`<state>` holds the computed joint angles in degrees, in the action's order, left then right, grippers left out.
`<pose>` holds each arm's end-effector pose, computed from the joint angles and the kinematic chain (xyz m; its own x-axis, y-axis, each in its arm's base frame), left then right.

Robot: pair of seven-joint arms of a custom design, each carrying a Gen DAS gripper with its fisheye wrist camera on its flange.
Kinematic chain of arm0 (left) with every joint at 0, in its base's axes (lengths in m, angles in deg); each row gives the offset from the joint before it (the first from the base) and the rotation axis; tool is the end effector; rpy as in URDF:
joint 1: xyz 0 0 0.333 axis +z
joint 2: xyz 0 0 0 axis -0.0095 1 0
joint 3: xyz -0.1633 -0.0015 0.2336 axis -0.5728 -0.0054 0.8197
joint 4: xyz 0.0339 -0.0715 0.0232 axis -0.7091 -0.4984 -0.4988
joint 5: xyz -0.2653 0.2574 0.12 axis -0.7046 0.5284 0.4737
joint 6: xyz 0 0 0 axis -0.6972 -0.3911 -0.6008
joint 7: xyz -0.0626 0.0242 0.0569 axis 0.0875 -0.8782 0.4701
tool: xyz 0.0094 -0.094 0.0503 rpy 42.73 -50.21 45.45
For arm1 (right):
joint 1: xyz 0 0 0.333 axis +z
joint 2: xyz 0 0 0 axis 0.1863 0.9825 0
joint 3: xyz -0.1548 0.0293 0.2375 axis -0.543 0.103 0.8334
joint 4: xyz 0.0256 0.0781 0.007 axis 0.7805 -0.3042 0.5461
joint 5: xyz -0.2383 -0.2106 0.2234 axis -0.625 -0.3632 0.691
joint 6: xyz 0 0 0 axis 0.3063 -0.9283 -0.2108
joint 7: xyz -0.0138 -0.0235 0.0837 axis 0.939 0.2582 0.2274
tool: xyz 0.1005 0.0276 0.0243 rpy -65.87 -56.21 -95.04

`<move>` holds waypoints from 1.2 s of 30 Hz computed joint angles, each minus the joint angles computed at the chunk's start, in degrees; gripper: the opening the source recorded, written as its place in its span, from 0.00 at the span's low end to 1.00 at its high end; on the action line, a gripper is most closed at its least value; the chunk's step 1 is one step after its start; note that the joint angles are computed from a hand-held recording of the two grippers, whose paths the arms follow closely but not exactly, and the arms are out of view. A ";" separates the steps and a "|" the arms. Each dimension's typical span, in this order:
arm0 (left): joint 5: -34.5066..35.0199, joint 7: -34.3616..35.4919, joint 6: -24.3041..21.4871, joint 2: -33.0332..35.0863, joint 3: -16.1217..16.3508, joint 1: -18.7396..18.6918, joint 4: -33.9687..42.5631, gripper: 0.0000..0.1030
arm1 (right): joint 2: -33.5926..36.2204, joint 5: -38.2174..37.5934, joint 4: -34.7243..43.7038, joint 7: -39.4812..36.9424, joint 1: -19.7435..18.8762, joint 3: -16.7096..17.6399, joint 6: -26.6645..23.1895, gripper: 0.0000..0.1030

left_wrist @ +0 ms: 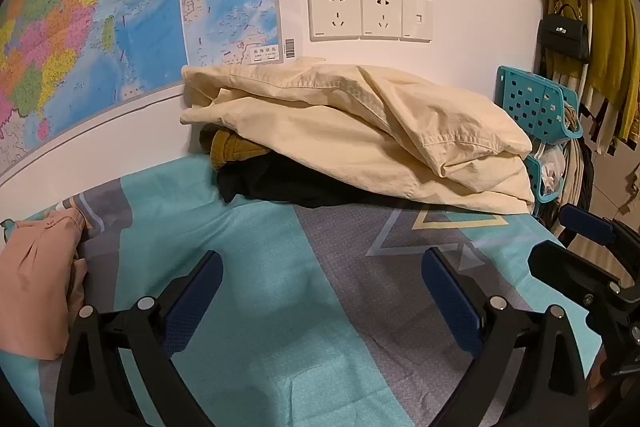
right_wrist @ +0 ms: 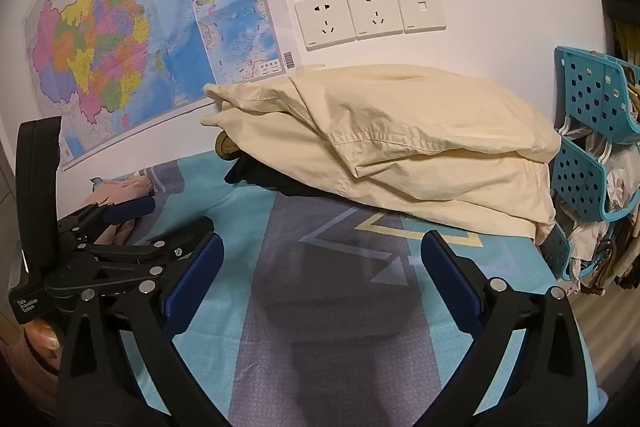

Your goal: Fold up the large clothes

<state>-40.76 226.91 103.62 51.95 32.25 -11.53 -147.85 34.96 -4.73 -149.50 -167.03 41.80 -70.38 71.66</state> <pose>0.5428 -0.3365 0.4054 -0.7642 -0.6436 -0.0428 -0.3582 0.4787 -0.8015 0.4372 0.3591 0.4029 -0.4515 -0.8624 -0.2288 -0.4232 0.4327 -0.7960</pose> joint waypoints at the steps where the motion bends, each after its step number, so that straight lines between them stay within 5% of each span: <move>1: 0.20 -0.30 0.12 0.05 0.15 -0.17 -0.01 0.93 | 0.27 0.14 0.34 -0.07 0.09 0.08 -0.47 0.95; 36: 5.03 -5.77 -0.70 0.97 1.14 -0.74 0.94 0.93 | 0.49 -1.32 1.21 -2.32 -0.02 -0.10 -2.04 0.95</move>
